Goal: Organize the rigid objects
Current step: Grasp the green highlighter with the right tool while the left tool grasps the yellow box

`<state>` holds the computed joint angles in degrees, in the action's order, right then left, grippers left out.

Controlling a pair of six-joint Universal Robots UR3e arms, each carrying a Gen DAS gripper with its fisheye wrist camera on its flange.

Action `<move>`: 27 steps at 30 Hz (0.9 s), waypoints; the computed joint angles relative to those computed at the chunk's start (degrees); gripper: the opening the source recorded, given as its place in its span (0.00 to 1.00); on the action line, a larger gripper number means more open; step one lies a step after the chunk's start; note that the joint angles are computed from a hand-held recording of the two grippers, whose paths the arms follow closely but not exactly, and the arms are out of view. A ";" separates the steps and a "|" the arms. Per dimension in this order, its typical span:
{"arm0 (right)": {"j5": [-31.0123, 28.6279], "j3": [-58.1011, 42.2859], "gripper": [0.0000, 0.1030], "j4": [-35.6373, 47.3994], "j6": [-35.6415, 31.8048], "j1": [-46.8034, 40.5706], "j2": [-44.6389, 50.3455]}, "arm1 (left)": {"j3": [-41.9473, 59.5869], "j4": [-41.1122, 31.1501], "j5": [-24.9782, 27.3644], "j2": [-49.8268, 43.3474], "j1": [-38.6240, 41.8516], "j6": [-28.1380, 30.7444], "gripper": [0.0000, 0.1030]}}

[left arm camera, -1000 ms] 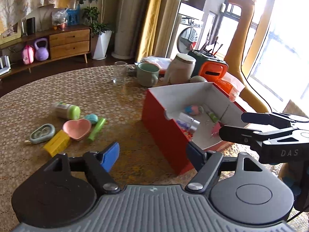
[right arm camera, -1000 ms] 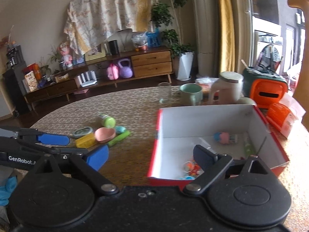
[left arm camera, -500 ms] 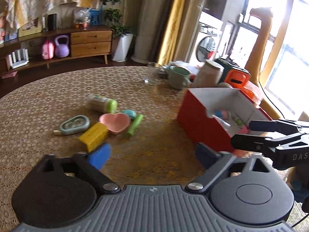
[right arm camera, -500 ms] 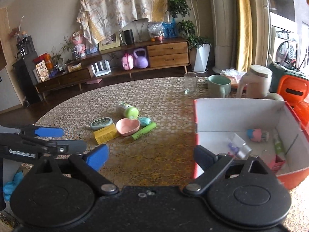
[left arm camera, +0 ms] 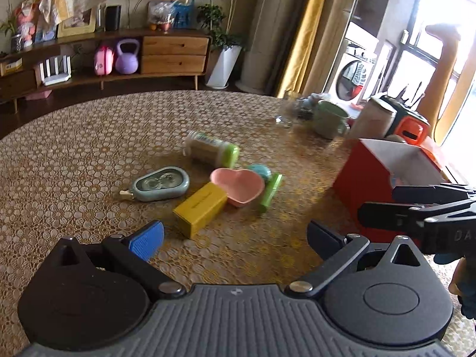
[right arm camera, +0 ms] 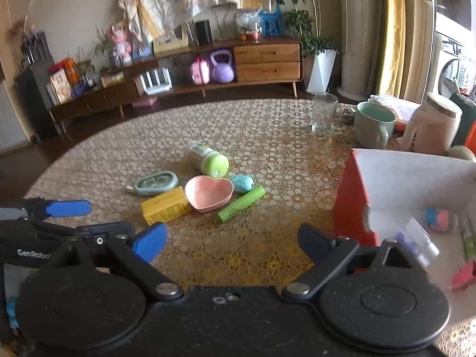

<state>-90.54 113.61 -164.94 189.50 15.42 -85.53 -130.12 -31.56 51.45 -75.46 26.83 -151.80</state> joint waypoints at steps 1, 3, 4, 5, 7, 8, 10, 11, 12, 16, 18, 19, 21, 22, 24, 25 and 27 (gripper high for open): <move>-0.44 -1.62 0.92 0.11 0.01 0.25 2.03 | 0.24 1.91 0.54 -1.78 -0.36 -0.74 1.00; -1.90 -5.71 0.92 0.92 0.68 0.65 6.37 | 1.23 5.73 1.87 -5.78 -1.33 -2.38 1.00; -2.42 -7.78 0.92 1.48 1.43 0.59 8.48 | 1.77 7.11 2.22 -7.47 -1.69 -2.87 1.00; -2.66 -9.65 0.92 1.95 1.83 0.38 10.38 | 2.43 8.70 2.73 -9.44 -2.21 -3.46 1.00; -3.88 -13.47 0.91 3.51 2.63 0.19 14.13 | 3.47 11.64 4.13 -12.58 -3.39 -4.89 1.00; -4.32 -15.48 0.90 4.39 3.11 0.00 16.11 | 4.14 12.99 4.69 -14.25 -4.01 -5.62 1.00; -5.37 -18.50 0.89 5.38 3.74 -0.21 19.25 | 5.43 15.73 5.87 -17.74 -5.24 -7.21 1.00; -5.94 -19.99 0.89 6.05 4.34 -0.32 20.68 | 6.29 16.45 6.29 -19.29 -5.70 -7.78 1.00; -6.02 -21.30 0.87 6.69 5.01 -0.66 21.98 | 6.98 17.46 6.70 -20.85 -6.23 -8.29 1.00; -6.66 -26.54 0.84 9.31 7.47 -1.53 27.02 | 9.27 20.74 9.59 -25.72 -8.23 -10.48 1.00; -6.83 -28.92 0.83 10.19 8.02 -1.55 29.02 | 10.38 21.40 10.14 -27.61 -8.70 -11.27 1.00; -7.04 -30.09 0.82 10.63 8.23 -1.41 29.87 | 10.65 21.82 10.44 -28.19 -8.91 -11.48 1.00; -7.63 -32.53 0.81 11.42 8.47 -1.08 31.80 | 10.99 22.62 10.75 -29.13 -9.23 -11.46 1.00; -7.91 -33.62 0.79 12.03 8.52 -0.94 32.43 | 11.13 23.08 10.81 -29.58 -9.35 -11.48 1.00; -8.43 -34.96 0.77 12.38 8.98 -0.84 33.70 | 11.26 24.52 10.75 -30.62 -9.55 -11.53 1.00; -8.53 -35.39 0.76 12.56 9.29 -0.87 34.16 | 11.18 25.10 10.63 -30.92 -9.58 -11.50 0.99; -8.50 -35.87 0.74 12.55 9.51 -1.04 34.88 | 11.37 25.90 10.49 -31.65 -9.84 -11.46 0.99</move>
<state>-99.04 77.74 -152.39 199.01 14.38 -50.65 -118.76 -5.65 61.95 -107.11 16.99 -163.26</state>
